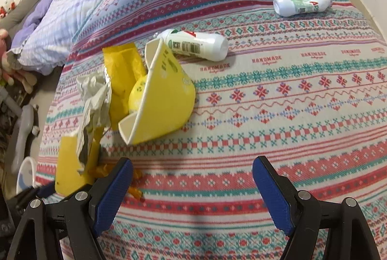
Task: Collect trash
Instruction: 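Grasp the yellow paper cup by its rim with the right tool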
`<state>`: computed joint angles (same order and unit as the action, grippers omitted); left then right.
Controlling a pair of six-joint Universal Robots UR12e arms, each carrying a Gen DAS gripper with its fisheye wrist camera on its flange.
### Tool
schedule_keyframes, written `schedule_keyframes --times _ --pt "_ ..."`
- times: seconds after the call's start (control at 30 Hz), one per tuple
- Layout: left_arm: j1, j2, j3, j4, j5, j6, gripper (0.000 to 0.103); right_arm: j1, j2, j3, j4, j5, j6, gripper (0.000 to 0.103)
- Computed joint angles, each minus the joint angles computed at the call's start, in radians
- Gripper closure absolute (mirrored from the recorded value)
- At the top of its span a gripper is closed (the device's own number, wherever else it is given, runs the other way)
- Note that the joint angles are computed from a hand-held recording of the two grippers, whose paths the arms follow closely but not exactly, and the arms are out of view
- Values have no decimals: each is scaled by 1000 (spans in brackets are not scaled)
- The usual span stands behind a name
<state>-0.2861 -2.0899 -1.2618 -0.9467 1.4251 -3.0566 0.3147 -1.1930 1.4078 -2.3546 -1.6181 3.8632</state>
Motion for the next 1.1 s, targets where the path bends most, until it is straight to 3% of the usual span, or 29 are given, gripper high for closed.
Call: schedule_keyframes --times 0.27,0.67,1.1 --pt "30 37 -29 28 -42 -25 46 -7 39 -42 8 17 30 18" --pt "65 64 -58 41 -45 -51 47 -14 107 -116 30 66 78 18" --pt "80 75 -70 70 -49 -88 47 -8 148 -168 49 82 63 18"
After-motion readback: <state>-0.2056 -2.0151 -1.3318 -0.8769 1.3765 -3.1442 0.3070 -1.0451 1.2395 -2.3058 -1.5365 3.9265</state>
